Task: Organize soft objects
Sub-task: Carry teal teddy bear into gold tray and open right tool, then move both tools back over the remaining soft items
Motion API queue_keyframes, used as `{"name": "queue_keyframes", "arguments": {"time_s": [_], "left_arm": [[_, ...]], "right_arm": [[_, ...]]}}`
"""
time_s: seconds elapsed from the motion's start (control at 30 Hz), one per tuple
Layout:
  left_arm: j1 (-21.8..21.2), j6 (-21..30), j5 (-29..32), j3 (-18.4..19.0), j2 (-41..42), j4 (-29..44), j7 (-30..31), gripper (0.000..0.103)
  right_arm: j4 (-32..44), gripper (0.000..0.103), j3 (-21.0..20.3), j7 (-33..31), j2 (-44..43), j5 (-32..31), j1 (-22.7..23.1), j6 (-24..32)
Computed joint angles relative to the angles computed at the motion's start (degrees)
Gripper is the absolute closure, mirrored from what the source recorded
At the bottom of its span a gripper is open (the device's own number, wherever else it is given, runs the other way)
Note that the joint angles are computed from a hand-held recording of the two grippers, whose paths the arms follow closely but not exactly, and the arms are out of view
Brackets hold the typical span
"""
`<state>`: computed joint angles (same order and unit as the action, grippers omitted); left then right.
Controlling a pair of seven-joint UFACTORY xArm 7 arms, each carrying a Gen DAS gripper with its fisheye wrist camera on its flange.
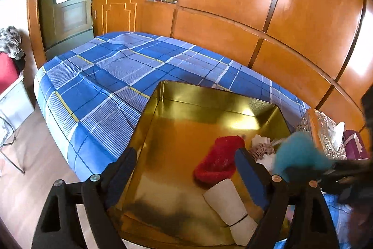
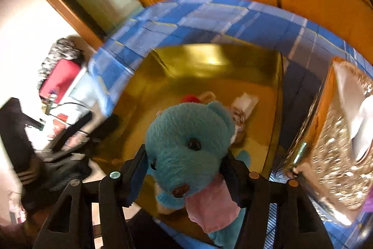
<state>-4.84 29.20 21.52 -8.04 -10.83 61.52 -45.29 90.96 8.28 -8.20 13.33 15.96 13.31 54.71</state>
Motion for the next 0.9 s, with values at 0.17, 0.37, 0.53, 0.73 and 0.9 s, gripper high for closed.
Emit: {"name": "queue_keyframes", "arguments": {"time_s": [0.17, 0.37, 0.53, 0.73, 0.9], "left_arm": [[-0.15, -0.35, 1.26, -0.47, 0.05, -0.05, 0.04, 0.016], [-0.62, -0.87, 1.67, -0.85, -0.22, 0.01, 0.42, 0.016], [-1.00, -1.32, 2.55, -1.41, -0.55, 0.39, 0.57, 0.016], [-2.38, -2.08, 2.63, -2.44, -0.94, 0.65, 2.31, 0.016], [-3.75, -2.71, 2.89, -3.37, -1.07, 0.69, 4.08, 0.016]], "right_arm": [[-3.30, 0.030, -0.69, 0.76, -0.75, -3.46, 0.20, -1.90], [-9.47, 0.024, -0.63, -1.34, -7.01, -2.94, -0.06, -8.14], [-16.48, 0.024, -1.27, -0.01, -13.63, -7.16, 0.21, -15.41], [-24.04, 0.024, -2.06, 6.21, -21.07, -15.29, -1.57, -22.43], [-27.79, 0.024, -3.03, 8.97, -25.89, -18.12, -4.05, -25.11]]}}
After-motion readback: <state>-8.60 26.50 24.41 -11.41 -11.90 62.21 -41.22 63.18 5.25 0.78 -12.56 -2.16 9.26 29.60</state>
